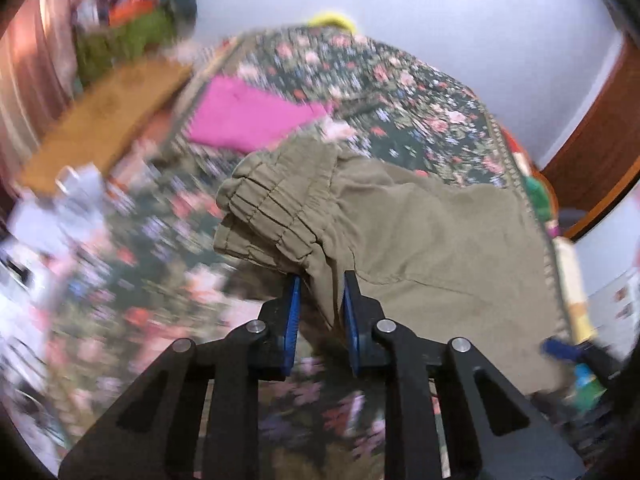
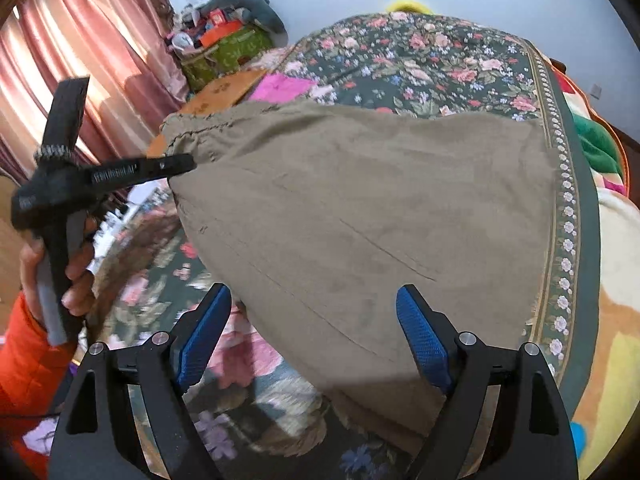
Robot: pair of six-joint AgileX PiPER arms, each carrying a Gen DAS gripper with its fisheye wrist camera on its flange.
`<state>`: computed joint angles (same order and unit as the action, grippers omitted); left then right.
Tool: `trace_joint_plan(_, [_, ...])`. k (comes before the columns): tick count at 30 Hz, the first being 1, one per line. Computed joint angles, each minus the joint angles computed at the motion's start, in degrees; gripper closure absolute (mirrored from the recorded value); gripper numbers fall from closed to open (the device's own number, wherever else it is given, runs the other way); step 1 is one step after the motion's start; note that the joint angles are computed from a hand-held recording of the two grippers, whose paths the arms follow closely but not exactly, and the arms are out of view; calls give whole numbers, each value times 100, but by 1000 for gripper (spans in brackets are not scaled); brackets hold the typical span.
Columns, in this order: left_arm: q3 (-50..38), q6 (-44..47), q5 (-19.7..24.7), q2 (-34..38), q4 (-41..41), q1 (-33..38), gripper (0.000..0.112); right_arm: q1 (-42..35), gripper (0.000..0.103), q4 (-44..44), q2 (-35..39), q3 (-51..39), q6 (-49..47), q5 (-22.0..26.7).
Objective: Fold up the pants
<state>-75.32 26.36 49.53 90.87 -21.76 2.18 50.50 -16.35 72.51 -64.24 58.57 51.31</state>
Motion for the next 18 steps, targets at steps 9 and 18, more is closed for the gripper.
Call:
trace_joint_plan(9, [655, 358, -1103, -1292, 1026, -31, 112, 199, 21, -590, -262, 256, 871, 263])
trace_joint_plan(18, [-792, 844, 1859, 255, -765, 1135, 72, 136, 21, -460, -199, 538, 813, 49])
